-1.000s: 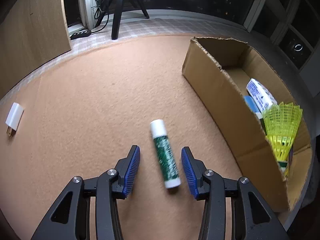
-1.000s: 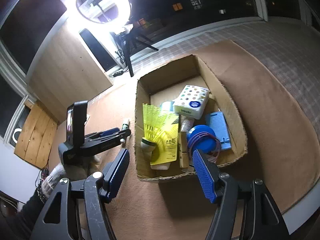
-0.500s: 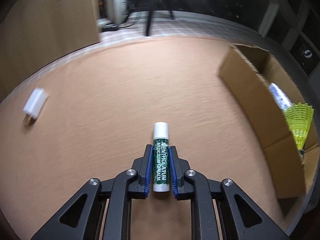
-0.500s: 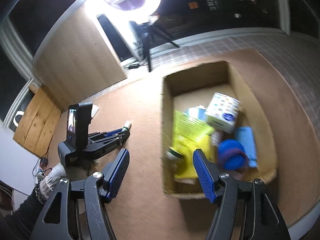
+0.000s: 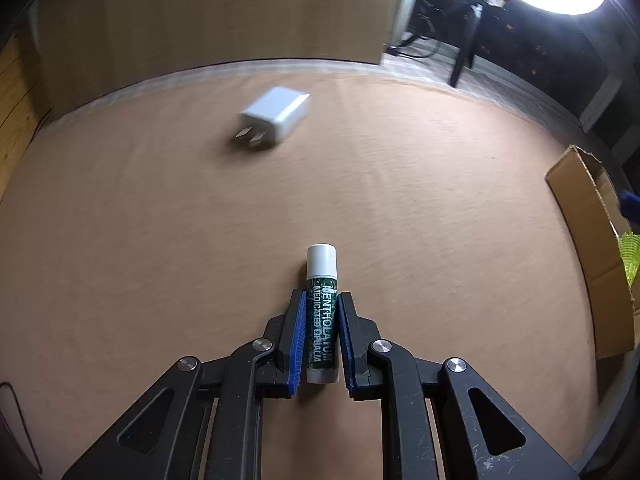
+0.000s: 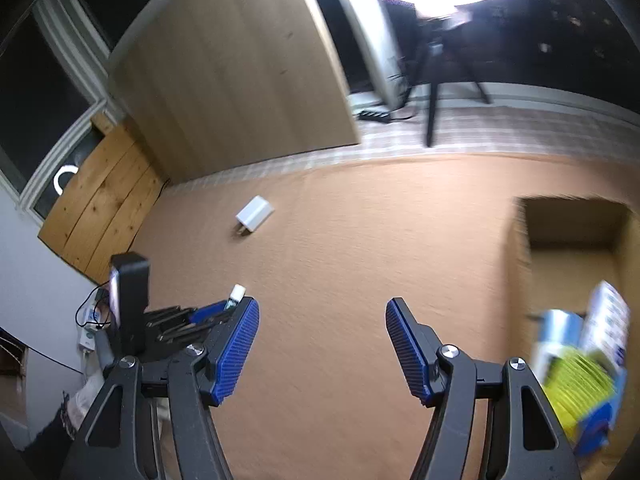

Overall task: Organize objects
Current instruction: 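Grasp the white charger plug with the right tool while the left tool holds the glue stick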

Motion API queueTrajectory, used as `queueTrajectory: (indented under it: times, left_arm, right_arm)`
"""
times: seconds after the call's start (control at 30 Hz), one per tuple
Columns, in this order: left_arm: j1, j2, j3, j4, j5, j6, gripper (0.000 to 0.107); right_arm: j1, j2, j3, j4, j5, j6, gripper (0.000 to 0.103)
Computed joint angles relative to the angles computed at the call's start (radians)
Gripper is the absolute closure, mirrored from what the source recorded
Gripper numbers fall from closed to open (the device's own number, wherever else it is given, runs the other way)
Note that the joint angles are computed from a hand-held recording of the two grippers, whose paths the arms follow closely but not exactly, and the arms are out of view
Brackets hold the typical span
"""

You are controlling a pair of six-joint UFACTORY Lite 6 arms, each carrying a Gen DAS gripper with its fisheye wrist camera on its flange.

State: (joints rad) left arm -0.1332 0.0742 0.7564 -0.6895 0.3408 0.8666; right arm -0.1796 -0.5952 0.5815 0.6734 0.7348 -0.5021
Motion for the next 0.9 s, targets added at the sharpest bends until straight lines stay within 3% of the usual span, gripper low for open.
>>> queueTrajectory:
  times: [0.2,0.23,0.33,0.37,0.77,0.9]
  left_arm:
    - [0.176,-0.028,-0.029,-0.063,0.073,0.191,0.089]
    - [0.193,-0.032,-0.031,-0.063,0.078,0.202,0.084]
    - [0.241,-0.012,-0.012,-0.076,0.105,0.253,0.054]
    - [0.249,-0.010,-0.010,-0.078,0.108,0.259,0.050]
    - [0.350,0.016,0.004,-0.175,0.152,0.415,0.050]
    - [0.375,0.033,0.020,-0.188,0.176,0.445,0.050]
  right_arm:
    - [0.239,0.370,0.216,0.012,-0.164,0.121,0.041]
    - [0.263,0.425,0.254,0.010,-0.177,0.144,0.041]
    - [0.320,0.623,0.404,0.013,-0.188,0.217,0.041]
    - [0.329,0.678,0.448,0.024,-0.183,0.228,0.041]
    - [0.452,1.216,1.012,-0.178,-0.162,0.613,0.041]
    - [0.504,1.337,1.183,-0.396,-0.122,0.810,0.041]
